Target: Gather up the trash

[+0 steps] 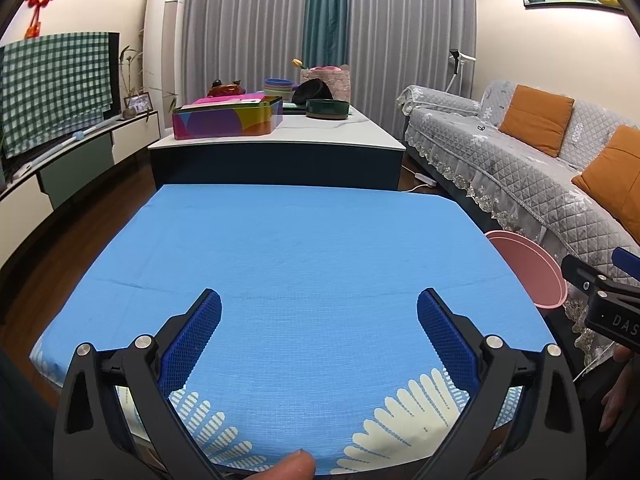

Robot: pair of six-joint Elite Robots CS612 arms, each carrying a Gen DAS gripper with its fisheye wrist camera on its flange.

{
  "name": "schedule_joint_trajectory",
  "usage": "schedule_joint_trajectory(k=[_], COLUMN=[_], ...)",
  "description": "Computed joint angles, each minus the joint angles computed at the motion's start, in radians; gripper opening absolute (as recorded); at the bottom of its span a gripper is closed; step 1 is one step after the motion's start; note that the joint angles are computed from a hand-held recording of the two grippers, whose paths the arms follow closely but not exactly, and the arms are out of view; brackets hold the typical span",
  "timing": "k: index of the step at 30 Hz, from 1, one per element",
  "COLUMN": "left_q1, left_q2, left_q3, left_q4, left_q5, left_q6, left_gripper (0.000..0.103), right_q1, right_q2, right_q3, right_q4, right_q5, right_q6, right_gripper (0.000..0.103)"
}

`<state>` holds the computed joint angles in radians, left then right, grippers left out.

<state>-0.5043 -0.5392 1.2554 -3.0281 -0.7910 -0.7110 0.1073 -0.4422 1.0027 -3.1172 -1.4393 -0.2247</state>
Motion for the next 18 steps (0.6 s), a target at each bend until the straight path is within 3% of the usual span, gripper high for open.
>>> schedule_joint_trajectory(k=[18], left_q1=[0.001], left_q2=[-0.002], left_q3=[0.008], left_q4=[-0.002], left_q5=[-0.006], left_q6=[-0.007], left_gripper=[0.095], right_q1=[0.001], right_q2=[-0.001], right_q3=[-0.003], right_q4=[0.002], right_q5=[0.002], right_q6=[0.007], right_gripper=[0.098])
